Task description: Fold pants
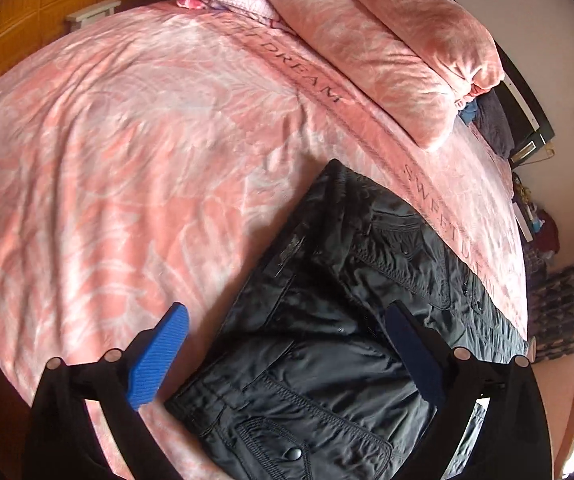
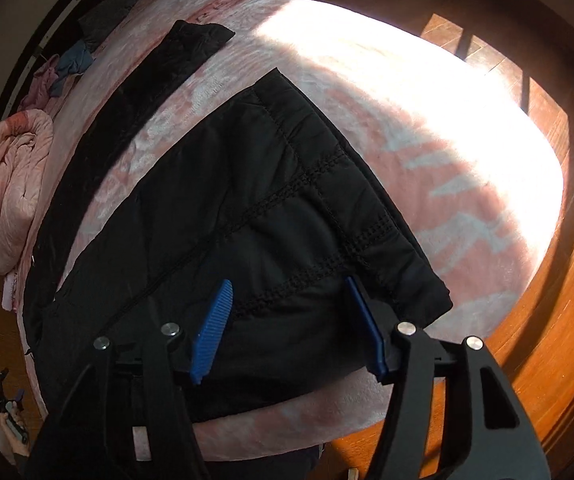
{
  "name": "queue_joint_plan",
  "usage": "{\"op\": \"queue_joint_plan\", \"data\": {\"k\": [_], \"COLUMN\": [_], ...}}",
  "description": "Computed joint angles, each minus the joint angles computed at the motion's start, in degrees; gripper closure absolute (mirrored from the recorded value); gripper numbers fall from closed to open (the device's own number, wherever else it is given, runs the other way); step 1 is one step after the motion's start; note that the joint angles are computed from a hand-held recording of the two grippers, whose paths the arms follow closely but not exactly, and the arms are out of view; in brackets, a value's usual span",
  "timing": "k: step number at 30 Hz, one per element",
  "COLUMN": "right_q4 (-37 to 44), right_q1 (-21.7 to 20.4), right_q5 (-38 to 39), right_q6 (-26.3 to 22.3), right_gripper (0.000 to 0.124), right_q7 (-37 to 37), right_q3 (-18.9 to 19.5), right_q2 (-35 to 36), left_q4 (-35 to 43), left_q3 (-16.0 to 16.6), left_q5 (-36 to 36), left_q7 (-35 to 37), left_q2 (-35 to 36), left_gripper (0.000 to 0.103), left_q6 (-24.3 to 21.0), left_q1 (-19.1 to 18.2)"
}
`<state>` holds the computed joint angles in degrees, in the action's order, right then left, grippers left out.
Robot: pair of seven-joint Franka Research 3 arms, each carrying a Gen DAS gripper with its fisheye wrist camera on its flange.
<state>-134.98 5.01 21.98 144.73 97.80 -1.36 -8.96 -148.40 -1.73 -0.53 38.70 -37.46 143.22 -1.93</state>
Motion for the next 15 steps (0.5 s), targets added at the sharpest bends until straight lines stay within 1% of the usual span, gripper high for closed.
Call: {"op": "queue_joint_plan", "data": {"k": [1,2,3,5,7,9,11,12,15], "right_q4": [0.8,1.7,2.6,4.9,8.4,12.5,17.5,20.4,30.4], "right_q1": [-0.3,-0.3,0.0,0.6,1.0,1.0,0.8,0.7,0.1], "right_q5": [-2.1,-2.9,-1.6,2.0,6.1,8.9,8.1,7.8,10.0], "right_q6": [-0.8,-1.9,-2.0,-1.5,-1.9,-2.6,-3.6,-4.4,-7.4], "right_gripper": [0.068,0.064,0.061,0.06,0.054,0.053,0.053,0.053,0.053], "right_q7": [1.3,1.8,0.7,-2.1,-4.5,-5.8,-5.3,-5.1,-7.2], "right_q3": [0.4,0.5,0.2,-0.5,-1.2,-1.2,-0.7,-0.5,0.5], "right_q2": [0.1,0.1,0.0,0.6,2.2,5.0,8.9,11.2,18.7], "left_q4": [2.8,5.7,8.4,14.0,18.9,22.8,25.4,26.6,29.5], "left_q3": [1.8,3.9,5.7,9.2,11.6,12.8,12.8,12.5,11.0], "left_q5": [-0.9,-2.6,-4.8,-11.0,-17.7,-24.8,-30.7,-32.6,-34.9], "left_q7": [2.8,6.5,10.6,19.2,26.5,32.6,36.7,37.9,40.3], "left_q2": [3.6,7.2,10.6,17.6,24.2,29.8,34.2,36.2,40.6], "left_gripper": [0.004,0.004,0.004,0.004,0.004,0.004,0.004,0.004,0.004], "left_q6": [0.6,1.2,1.5,1.5,0.6,0.4,0.4,0.0,-1.5], "left_q1": [-1.3,-2.8,-4.2,-6.5,-7.6,-7.6,-6.6,-5.7,-3.0]}}
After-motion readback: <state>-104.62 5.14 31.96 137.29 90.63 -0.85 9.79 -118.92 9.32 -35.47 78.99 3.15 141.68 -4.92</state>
